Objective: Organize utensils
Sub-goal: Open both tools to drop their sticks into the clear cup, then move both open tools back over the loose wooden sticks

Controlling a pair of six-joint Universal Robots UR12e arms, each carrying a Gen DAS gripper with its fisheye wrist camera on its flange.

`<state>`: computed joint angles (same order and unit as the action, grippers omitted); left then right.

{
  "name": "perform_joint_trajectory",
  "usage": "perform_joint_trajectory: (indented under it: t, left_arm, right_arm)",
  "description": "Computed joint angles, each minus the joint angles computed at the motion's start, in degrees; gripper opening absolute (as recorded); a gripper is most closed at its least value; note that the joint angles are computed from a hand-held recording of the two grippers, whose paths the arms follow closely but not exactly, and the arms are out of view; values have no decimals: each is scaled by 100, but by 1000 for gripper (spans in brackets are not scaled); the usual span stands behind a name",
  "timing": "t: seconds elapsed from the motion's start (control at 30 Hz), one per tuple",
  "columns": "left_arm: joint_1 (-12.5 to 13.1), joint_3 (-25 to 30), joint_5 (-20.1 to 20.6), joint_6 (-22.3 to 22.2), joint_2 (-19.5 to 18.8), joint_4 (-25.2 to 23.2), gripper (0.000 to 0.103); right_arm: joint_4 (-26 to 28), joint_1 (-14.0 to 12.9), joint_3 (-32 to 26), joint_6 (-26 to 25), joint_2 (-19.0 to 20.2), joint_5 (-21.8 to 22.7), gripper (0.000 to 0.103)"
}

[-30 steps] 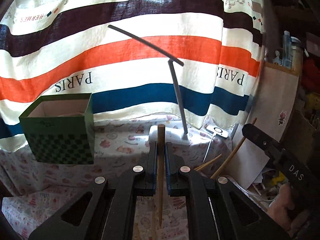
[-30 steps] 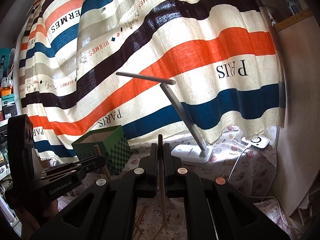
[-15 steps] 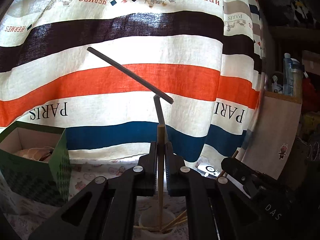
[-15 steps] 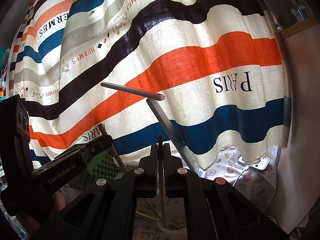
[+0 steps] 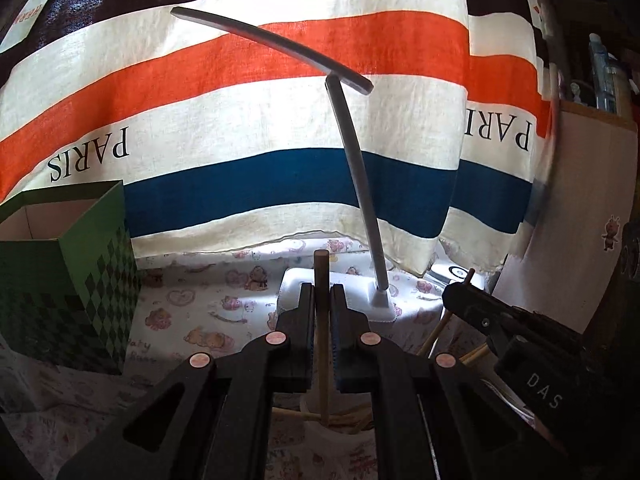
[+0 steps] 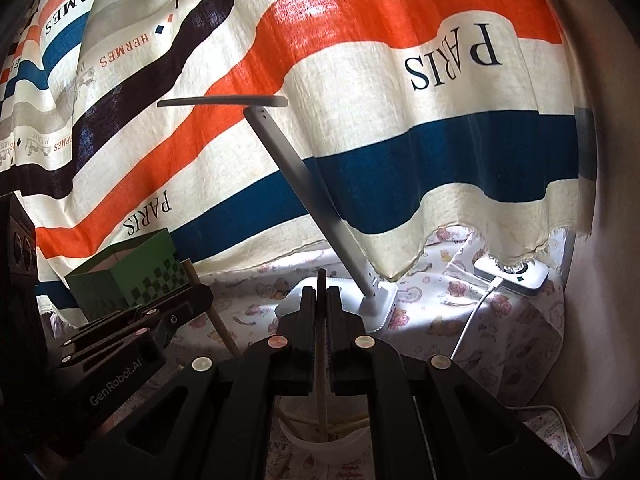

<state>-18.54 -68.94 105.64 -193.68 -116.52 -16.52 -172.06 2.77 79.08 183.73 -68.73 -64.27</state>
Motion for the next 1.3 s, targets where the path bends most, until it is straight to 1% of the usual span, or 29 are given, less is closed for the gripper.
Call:
perform_joint_trajectory:
  t: [0.17, 0.23, 0.3, 0.33, 0.37, 0.4, 0.43, 0.47, 0.5, 0.53, 0.6, 0.63, 0.67, 0.73, 0.77, 0.83, 0.87, 0.93, 1.0, 1.07, 1.1, 1.17, 1.2, 1.23, 1.3]
  left_arm:
    - [-18, 107, 3, 155, -45, -285, 7]
    - [-20, 76, 57, 98, -22, -308, 7]
    - [-21, -7, 158, 27, 33, -230, 8]
    - [-26, -66, 231, 30, 67, -141, 13]
    - [-25, -132, 284, 59, 107, -25, 29]
    - [-24, -205, 332, 91, 150, 128, 39]
    - [-24, -272, 402, 108, 190, 279, 57]
    - [-25, -327, 494, 121, 228, 387, 59]
    - [-20, -360, 563, 138, 268, 412, 59]
    - [-16, -410, 636, 155, 316, 437, 59]
    - [-17, -540, 805, 203, 417, 559, 60]
    - [-23, -623, 900, 253, 473, 661, 62]
    - [-31, -711, 1001, 305, 530, 770, 67]
    - [-61, -884, 1234, 402, 637, 991, 71]
    - [-72, -983, 1316, 436, 703, 1041, 71]
    - [-83, -1238, 1390, 488, 860, 1179, 71]
    - [-101, -1356, 1510, 501, 922, 1257, 71]
    - [-128, -1574, 1715, 468, 1032, 1372, 72]
    - [-135, -1770, 1833, 391, 1144, 1389, 76]
    - [-145, -1969, 1933, 358, 1246, 1482, 82]
    - [-164, -2065, 2048, 378, 1281, 1589, 85]
    - [-219, -2233, 2379, 478, 1317, 1857, 96]
    - [-232, -2328, 2458, 538, 1347, 1979, 98]
    - [-234, -2437, 2474, 558, 1393, 2066, 101]
    - [-226, -2650, 2455, 388, 1495, 2150, 102]
  right_arm:
    - [261, 25, -46, -143, 19, -122, 6]
    - [310, 47, -42, -235, 8, -243, 6]
    - [386, 47, -34, -285, -10, -285, 7]
    - [436, 38, -34, -286, -19, -276, 7]
    - [490, 24, -26, -283, -34, -236, 8]
    - [514, 12, -25, -281, -43, -191, 10]
    - [494, 6, -4, -288, -59, -177, 13]
    - [445, 11, 26, -311, -78, -208, 20]
    - [379, 24, 60, -335, -99, -273, 28]
    - [312, 38, 97, -355, -122, -336, 32]
    - [170, 58, 190, -390, -184, -388, 43]
    - [79, 62, 249, -395, -221, -378, 47]
    - [-15, 64, 305, -396, -257, -353, 52]
    - [-201, 79, 443, -444, -348, -306, 55]
    - [-261, 97, 501, -483, -392, -291, 56]
    - [-356, 140, 605, -537, -467, -287, 62]
    - [-445, 160, 673, -539, -507, -260, 65]
    - [-570, 191, 798, -514, -580, -177, 65]
    - [-636, 212, 912, -460, -650, -55, 70]
    - [-758, 226, 1038, -422, -720, 51, 75]
    - [-854, 234, 1116, -394, -759, 82, 76]
    - [-973, 242, 1251, -279, -832, 120, 78]
    - [-993, 231, 1330, -210, -881, 235, 85]
    - [-1028, 220, 1400, -176, -921, 341, 87]
    - [-1229, 209, 1556, -132, -984, 459, 87]
